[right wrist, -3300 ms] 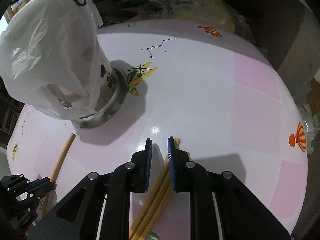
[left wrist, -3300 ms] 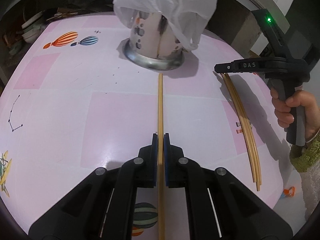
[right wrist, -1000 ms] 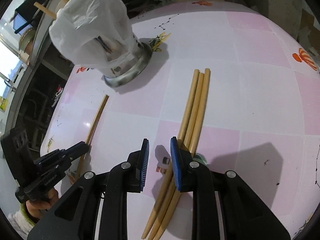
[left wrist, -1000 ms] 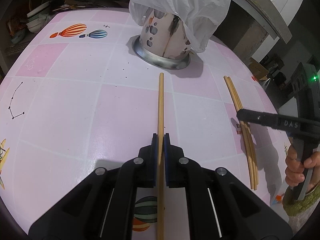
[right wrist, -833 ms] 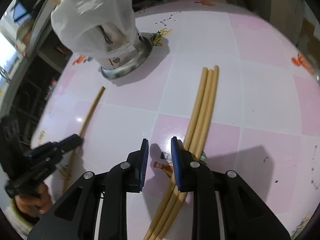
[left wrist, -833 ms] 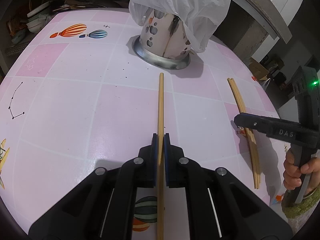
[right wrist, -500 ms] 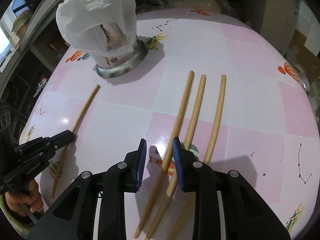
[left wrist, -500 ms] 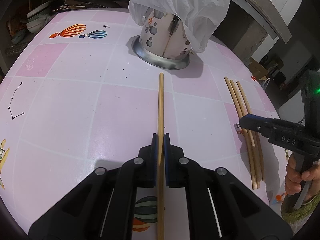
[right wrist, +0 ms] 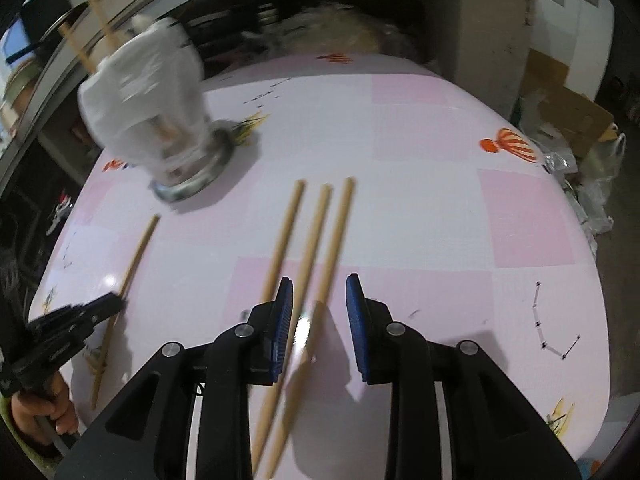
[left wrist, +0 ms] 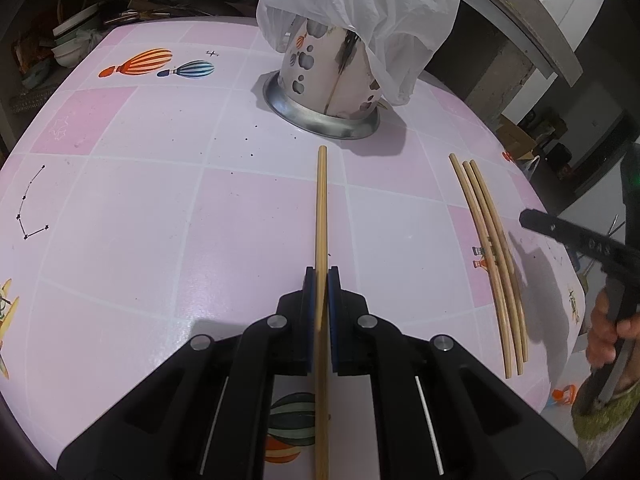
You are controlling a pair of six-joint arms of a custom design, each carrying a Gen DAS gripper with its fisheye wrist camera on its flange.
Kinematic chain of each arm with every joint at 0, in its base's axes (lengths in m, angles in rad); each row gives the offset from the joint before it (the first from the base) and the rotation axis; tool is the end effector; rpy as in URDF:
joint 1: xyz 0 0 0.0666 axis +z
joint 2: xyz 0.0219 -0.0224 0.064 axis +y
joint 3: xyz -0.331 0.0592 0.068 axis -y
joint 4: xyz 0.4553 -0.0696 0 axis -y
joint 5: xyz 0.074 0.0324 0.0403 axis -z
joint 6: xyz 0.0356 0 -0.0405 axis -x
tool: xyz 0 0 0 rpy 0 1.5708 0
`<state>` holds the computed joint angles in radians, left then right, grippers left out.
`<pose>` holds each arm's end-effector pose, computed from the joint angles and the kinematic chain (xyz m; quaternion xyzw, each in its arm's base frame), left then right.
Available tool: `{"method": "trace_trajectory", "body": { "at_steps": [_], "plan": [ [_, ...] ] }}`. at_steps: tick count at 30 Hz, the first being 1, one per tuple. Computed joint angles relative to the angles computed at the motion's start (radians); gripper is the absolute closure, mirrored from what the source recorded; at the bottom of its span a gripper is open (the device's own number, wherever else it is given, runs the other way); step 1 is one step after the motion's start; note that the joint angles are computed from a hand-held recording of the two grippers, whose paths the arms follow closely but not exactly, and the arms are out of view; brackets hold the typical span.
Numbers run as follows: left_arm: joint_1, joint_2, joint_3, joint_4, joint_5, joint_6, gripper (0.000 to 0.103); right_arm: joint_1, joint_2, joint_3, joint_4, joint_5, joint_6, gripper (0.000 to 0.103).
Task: Organize utensils
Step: 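Position the right tool over the chopsticks and close it on one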
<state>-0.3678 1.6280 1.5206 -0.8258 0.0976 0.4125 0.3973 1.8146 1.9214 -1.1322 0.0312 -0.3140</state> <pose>0.5831 -0.2288 0.3203 -0.0059 0.9486 -0.1619 0.2719 0.6250 0.2606 0.3901 -0.0359 0.9623 0.0797 0.2577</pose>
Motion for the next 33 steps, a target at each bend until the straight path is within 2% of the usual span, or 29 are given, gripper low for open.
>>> {"method": "trace_trajectory", "body": {
  "at_steps": [6,10,21,33],
  "plan": [
    [-0.002,0.003,0.007,-0.011,-0.009,-0.003,0.098,-0.012,0.135,0.156,-0.067,0.007,0.039,0.076],
    [-0.003,0.008,0.015,-0.021,-0.013,-0.006,0.098,-0.016,0.189,0.219,-0.094,-0.007,0.048,0.081],
    [-0.007,0.014,0.026,-0.035,-0.027,-0.01,0.098,-0.01,0.156,0.181,-0.06,-0.055,0.055,0.082],
    [-0.007,0.014,0.025,-0.033,-0.025,-0.009,0.098,-0.007,0.166,0.177,-0.072,-0.044,0.063,0.088]
  ]
}}
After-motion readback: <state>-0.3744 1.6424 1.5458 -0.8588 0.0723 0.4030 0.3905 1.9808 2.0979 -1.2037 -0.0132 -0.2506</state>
